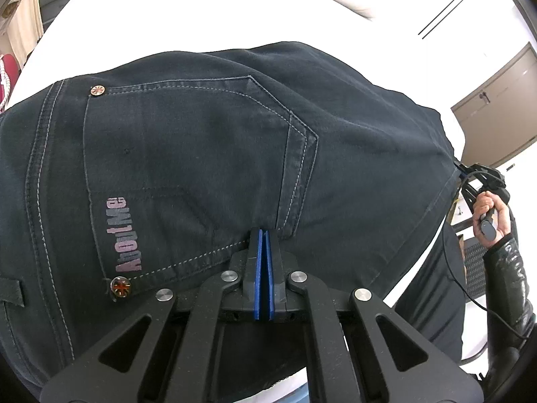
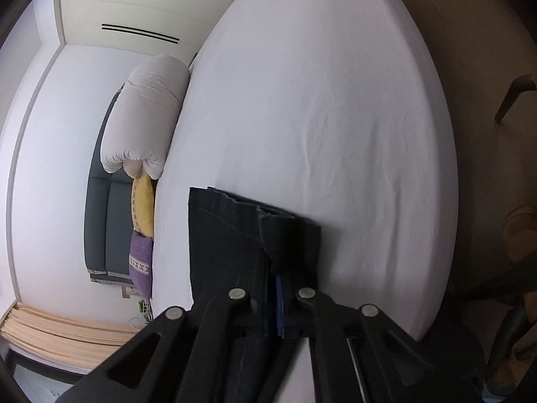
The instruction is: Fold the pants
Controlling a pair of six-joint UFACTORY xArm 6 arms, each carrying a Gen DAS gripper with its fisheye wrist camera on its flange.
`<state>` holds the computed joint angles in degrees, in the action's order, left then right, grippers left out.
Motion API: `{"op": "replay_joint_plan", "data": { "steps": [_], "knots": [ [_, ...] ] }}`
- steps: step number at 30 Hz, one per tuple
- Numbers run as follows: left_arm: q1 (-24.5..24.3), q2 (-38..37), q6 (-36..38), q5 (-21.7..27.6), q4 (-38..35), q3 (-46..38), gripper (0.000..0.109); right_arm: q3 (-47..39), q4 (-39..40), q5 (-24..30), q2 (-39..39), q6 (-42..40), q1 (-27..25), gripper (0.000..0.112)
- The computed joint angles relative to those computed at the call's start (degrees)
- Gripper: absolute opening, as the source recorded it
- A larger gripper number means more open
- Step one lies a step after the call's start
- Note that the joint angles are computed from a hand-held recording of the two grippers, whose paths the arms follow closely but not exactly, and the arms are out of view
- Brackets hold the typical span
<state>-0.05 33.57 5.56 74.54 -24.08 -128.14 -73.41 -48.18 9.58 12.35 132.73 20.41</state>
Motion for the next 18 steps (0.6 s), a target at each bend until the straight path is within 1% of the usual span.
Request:
{"op": "replay_joint_plan", "data": {
  "steps": [4, 5, 10, 13, 15, 16, 18],
  "knots": [
    [0.3, 0.5, -0.1, 0.9, -0.2, -1.2, 0.002, -0.7, 4.7, 2.4, 0.1, -6.4, 0.6, 0.004],
    [0.4, 0.4, 0.0, 0.9, -0.3, -1.0, 0.002, -1.0, 5.1, 2.7, 0.3, -6.8, 0.7, 0.004],
    [0.7, -1.1, 0.6, 0.2, -0.8, 1.3, 0.002, -0.9, 3.7, 3.8, 0.0, -4.4, 1.0, 0.003],
    [0.8, -2.3, 0.8, -0.6, -1.0, 3.2, 0.002, -1.4, 4.5, 4.4, 0.4, -4.5, 1.2, 0.003],
    [1.2, -3.0, 1.2, -1.2, -1.6, 4.3, 0.002, -0.8, 5.9, 2.9, 0.7, -5.8, 0.8, 0.002],
    [1.3, -3.2, 1.4, -1.5, -1.9, 4.9, 0.002, -0.2, 7.0, 1.0, 1.1, -7.1, 0.4, 0.002],
    [1.6, -3.7, 1.7, -1.9, -2.5, 5.7, 0.002, 1.5, 4.0, -3.5, 0.8, -4.8, -1.0, 0.003]
  ]
}}
